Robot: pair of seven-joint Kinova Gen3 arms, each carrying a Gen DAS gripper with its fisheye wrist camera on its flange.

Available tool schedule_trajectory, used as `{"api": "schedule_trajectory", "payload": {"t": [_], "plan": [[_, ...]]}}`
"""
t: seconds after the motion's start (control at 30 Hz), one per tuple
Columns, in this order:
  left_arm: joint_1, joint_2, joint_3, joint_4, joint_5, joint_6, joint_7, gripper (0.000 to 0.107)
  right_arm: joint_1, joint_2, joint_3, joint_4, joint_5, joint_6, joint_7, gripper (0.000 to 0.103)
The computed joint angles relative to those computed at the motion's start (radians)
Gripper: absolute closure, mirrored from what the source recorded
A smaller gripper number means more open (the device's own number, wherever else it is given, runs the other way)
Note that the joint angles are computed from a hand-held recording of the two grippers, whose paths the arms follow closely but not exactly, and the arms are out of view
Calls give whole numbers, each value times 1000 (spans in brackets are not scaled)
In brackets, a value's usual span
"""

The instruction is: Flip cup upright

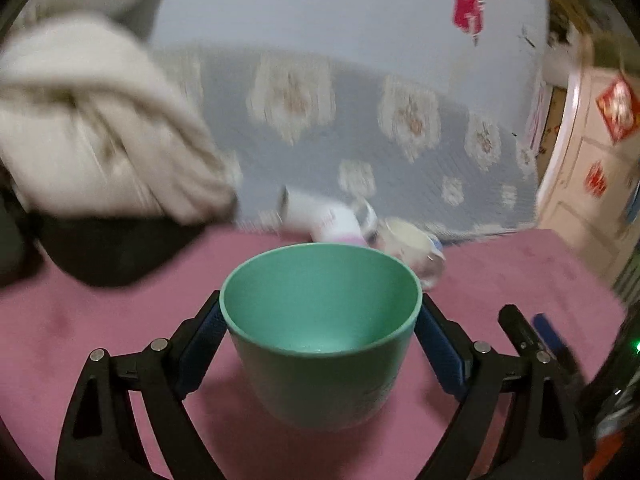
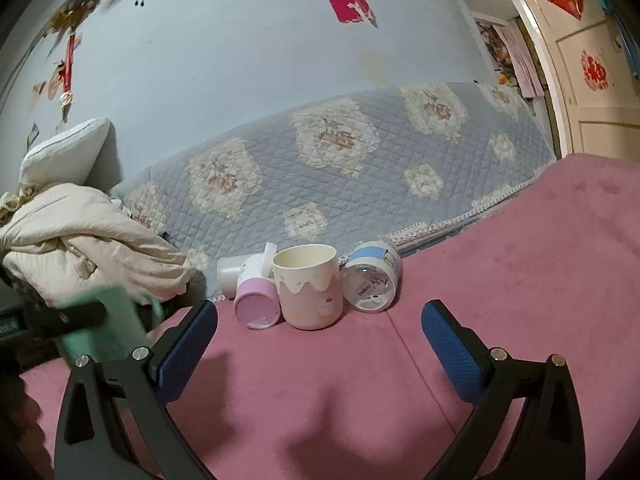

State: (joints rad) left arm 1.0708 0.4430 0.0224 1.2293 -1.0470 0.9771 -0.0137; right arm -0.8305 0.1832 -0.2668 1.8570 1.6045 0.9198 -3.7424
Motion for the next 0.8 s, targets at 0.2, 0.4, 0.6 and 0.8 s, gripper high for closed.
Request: {"api": "schedule_trajectory", "payload": {"t": [0.2, 0.4, 0.6, 0.8], "plan": [[55, 44, -25, 6, -113, 120, 5, 18, -22, 14, -3, -6, 15, 47, 29, 0], [3, 54, -4, 26, -69, 67, -3, 18, -32, 21, 0, -19, 0, 56, 66, 0], [-12, 99, -6, -39, 30, 95, -102, 18, -32, 19, 3, -19, -3, 52, 70, 0], [14, 93, -35, -23, 37, 70, -118, 13, -31, 18, 3, -17, 1, 46, 75, 0]]}}
